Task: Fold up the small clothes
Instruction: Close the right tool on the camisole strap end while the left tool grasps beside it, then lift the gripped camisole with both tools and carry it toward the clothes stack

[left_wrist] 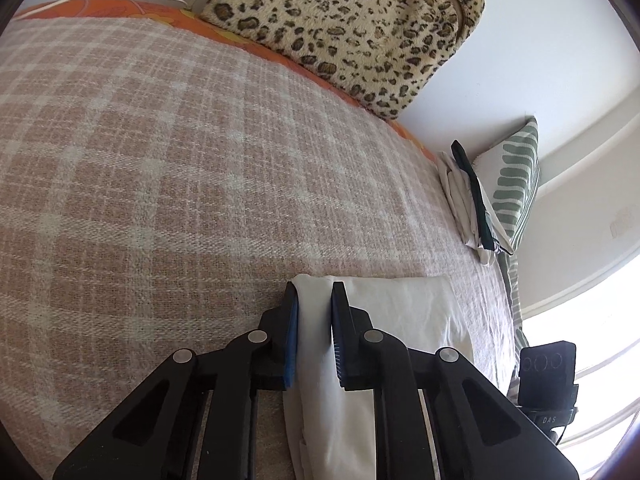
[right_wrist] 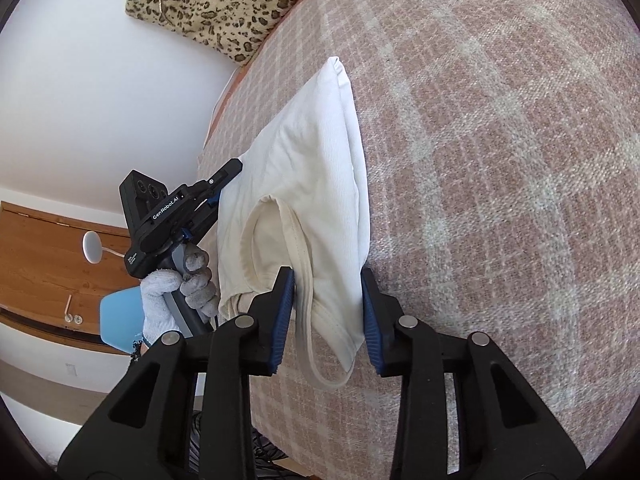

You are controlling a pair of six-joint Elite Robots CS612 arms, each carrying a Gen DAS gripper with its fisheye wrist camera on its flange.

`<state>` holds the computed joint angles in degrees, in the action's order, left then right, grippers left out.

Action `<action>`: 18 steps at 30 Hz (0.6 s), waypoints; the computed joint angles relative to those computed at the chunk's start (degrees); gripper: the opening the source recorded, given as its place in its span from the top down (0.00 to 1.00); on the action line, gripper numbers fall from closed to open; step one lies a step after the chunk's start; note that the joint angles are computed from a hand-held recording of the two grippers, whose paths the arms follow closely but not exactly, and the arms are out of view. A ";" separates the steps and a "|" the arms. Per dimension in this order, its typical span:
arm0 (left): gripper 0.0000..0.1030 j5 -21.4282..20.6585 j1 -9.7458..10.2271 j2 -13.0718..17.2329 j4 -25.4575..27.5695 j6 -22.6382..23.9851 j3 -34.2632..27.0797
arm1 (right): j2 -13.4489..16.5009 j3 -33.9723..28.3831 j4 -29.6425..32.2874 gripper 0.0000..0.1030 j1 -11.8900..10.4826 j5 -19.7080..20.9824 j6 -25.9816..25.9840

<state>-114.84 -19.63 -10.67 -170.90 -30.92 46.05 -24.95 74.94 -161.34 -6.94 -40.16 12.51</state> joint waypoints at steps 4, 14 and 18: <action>0.91 1.03 -0.36 -0.50 -0.02 1.42 0.72 | -0.09 -0.08 0.92 0.80 0.01 -1.11 -1.24; 0.92 3.57 -1.00 -2.23 -3.58 3.35 3.32 | -1.43 0.86 -1.58 0.87 1.12 -6.07 -3.03; 0.92 4.35 -1.31 -3.11 -5.11 4.50 4.49 | -1.83 1.30 -2.74 0.87 1.22 -6.87 -3.46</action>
<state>-110.49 -20.93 -13.78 -176.00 -26.42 50.53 -26.78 76.24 -164.08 -5.71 -47.03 9.05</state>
